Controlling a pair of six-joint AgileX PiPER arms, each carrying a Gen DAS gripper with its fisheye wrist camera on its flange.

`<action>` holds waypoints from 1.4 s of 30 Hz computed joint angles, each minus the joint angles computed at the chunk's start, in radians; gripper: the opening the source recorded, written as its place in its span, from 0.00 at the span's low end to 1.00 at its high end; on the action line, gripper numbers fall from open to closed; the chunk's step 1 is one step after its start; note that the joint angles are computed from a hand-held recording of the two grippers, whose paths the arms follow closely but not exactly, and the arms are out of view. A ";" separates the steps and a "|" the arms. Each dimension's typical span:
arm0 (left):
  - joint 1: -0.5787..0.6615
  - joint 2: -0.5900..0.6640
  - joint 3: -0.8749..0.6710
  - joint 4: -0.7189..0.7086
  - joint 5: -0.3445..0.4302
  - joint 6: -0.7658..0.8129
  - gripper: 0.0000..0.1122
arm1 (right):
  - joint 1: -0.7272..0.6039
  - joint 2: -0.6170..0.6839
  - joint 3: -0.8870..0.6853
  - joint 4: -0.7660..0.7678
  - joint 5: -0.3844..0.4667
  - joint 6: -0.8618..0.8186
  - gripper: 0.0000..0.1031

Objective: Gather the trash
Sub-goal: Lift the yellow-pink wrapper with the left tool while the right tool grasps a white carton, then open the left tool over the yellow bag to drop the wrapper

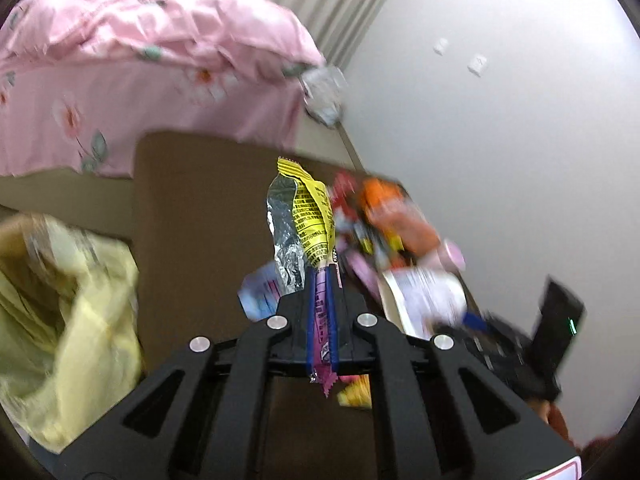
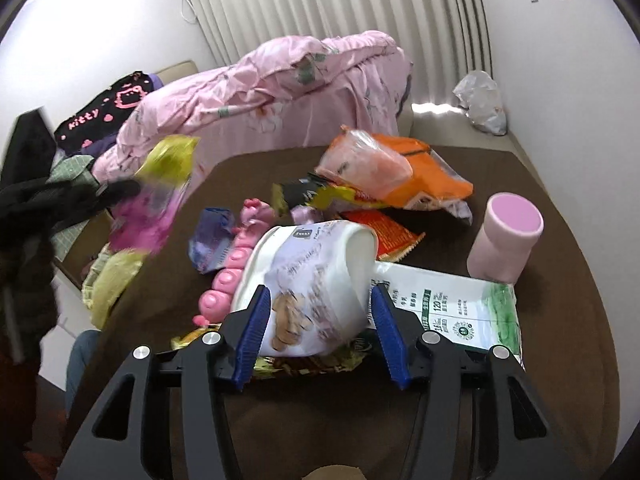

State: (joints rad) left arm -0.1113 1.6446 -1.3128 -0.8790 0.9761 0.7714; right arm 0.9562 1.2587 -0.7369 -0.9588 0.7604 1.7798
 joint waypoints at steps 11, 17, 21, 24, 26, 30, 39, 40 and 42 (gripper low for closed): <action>0.013 -0.218 0.387 0.018 -0.120 0.066 0.04 | -0.014 0.086 -0.044 -0.127 0.000 0.113 0.44; 0.136 -0.280 0.381 -0.046 -0.057 0.114 0.04 | 0.173 0.160 -0.265 -0.082 0.271 -0.083 0.43; 0.230 -0.330 0.359 -0.062 -0.027 0.148 0.04 | 0.237 0.217 -0.406 -0.081 0.348 -0.188 0.43; 0.288 -0.357 0.341 -0.045 -0.040 0.150 0.04 | 0.263 0.273 -0.505 -0.088 0.371 -0.251 0.43; 0.331 -0.357 0.328 -0.041 -0.033 0.157 0.04 | 0.271 0.313 -0.569 -0.086 0.372 -0.296 0.43; 0.422 -0.338 0.306 -0.041 -0.012 0.185 0.04 | 0.271 0.396 -0.685 -0.069 0.358 -0.385 0.43; 0.489 -0.214 0.224 0.123 -0.242 0.000 0.04 | 0.204 0.602 -0.983 0.023 0.238 -0.648 0.43; 0.492 -0.190 0.211 0.133 -0.245 -0.025 0.04 | 0.184 0.636 -1.032 0.046 0.213 -0.694 0.43; 0.500 -0.155 0.199 0.121 -0.250 -0.042 0.04 | 0.148 0.708 -1.134 0.096 0.173 -0.787 0.43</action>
State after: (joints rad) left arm 0.3885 1.4899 -1.1134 -0.7583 0.7264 0.7299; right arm 1.1043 1.9671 -1.8705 -0.8627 0.9337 0.9929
